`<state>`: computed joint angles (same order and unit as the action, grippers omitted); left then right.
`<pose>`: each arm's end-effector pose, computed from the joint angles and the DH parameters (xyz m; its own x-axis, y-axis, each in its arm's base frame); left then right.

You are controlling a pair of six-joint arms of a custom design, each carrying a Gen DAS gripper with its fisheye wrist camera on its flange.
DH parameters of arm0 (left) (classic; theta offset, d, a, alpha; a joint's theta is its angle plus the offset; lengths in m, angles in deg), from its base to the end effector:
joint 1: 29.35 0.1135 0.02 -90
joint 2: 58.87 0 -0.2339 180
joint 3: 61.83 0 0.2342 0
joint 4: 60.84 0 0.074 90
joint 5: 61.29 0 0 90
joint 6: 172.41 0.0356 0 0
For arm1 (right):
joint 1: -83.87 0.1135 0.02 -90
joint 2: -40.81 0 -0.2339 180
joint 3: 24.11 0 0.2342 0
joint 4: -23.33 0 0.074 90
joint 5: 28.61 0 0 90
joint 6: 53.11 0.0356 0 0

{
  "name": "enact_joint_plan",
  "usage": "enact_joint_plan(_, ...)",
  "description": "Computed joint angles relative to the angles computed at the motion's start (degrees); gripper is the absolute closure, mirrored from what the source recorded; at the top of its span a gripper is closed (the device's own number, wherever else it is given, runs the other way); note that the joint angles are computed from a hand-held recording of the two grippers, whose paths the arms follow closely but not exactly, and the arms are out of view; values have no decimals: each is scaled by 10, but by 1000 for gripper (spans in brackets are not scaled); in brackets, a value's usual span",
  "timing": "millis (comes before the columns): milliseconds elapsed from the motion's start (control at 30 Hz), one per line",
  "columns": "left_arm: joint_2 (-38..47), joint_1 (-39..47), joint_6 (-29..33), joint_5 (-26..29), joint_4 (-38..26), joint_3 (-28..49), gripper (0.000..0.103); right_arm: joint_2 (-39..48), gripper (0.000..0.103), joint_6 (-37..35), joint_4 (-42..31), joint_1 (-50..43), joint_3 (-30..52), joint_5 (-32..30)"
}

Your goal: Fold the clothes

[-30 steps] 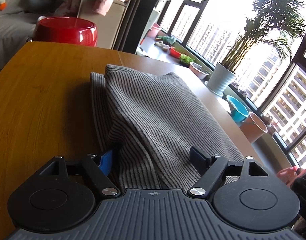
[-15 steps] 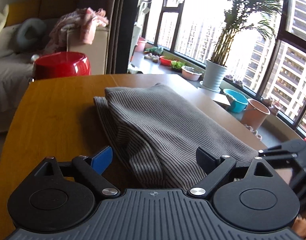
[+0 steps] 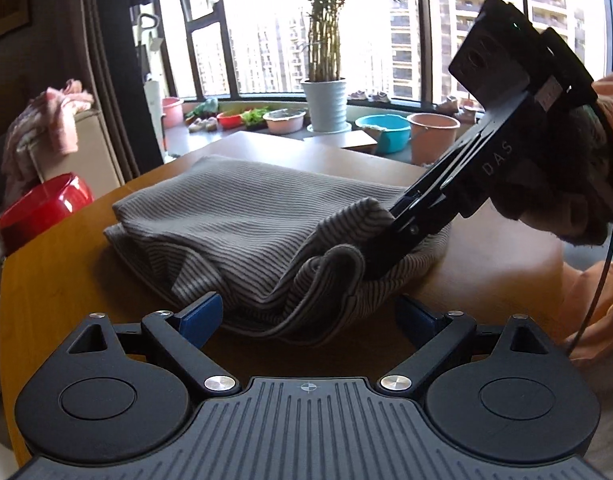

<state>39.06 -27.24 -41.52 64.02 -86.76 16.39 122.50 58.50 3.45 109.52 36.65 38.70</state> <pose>0.3453 -0.0079 0.1925 -0.2953 0.5237 -0.7991 0.7503 0.6450 0.1454 0.2517 0.1361 0.1915 -0.7918 -0.0033 -0.6108 -0.3990 0.7599 0.5131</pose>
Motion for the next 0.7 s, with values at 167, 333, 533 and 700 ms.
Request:
enact_joint_plan(167, 18, -47, 7, -48, 64, -13, 6, 5, 51, -10, -9, 12, 14, 14)
enact_joint_plan(333, 27, -70, 8, -51, 91, -31, 26, -3, 52, -53, -39, 30, 32, 48)
enact_joint_plan(533, 38, -63, -46, -42, 101, -25, 50, -82, 44, -90, -39, 43, 0, 129)
enact_joint_plan(700, 74, -28, -115, 22, 41, 40, 58, -197, 29, -193, -48, 17, -52, 240)
